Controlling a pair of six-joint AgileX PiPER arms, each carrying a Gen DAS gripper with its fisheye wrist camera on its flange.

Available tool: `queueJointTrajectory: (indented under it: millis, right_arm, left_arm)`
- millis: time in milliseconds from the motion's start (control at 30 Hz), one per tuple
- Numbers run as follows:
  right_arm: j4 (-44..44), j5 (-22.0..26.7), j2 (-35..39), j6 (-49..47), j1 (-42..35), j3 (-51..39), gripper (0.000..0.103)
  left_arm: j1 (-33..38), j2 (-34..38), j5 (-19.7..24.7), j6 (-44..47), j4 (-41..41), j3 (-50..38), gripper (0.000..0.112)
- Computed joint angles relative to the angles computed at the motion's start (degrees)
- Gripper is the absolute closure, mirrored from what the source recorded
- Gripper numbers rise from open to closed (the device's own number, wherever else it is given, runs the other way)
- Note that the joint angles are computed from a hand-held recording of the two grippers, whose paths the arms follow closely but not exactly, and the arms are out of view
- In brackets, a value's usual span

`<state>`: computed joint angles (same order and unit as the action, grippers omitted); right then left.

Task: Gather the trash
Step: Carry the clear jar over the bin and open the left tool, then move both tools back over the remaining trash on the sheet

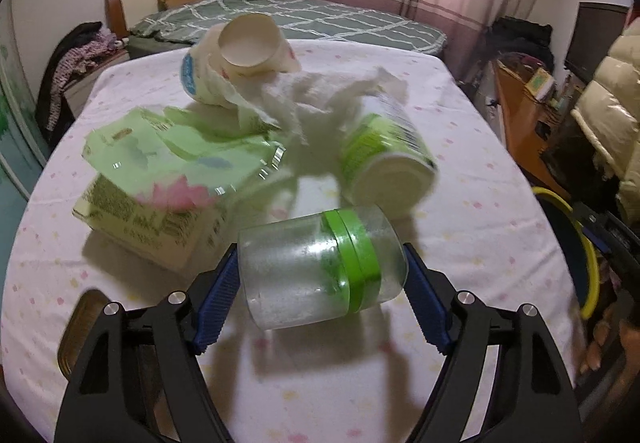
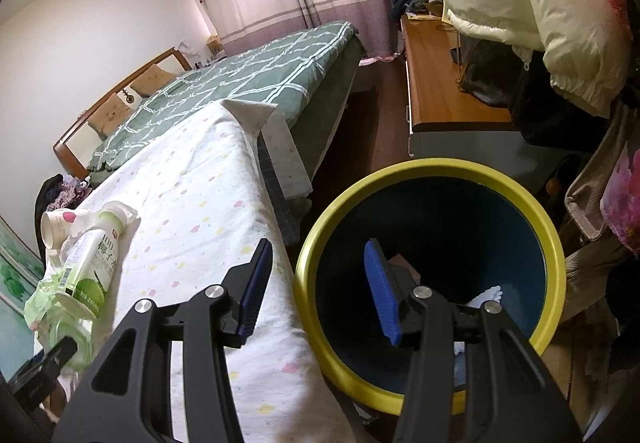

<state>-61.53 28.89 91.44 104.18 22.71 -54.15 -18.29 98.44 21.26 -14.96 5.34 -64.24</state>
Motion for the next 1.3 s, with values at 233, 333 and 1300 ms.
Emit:
queueJointTrajectory:
  millis: [233, 333, 1300]
  right_arm:
    - [-4.25, 6.21, -4.12, 3.78, 2.49, 4.04, 0.049]
    - [-5.27, 8.11, -7.53, 5.38, 2.08, 7.37, 0.041]
    - [-1.39, 5.05, -26.5, -1.89, -14.57, 26.82, 0.04]
  left_arm:
    - [-4.07, -2.41, 0.27, 6.45, -5.09, 0.91, 0.036]
    - [-6.68, -1.01, 1.82, 8.29, -6.88, -1.8, 0.036]
    - [-30.41, 30.77, 23.05, 7.56, -2.87, -50.41, 0.037]
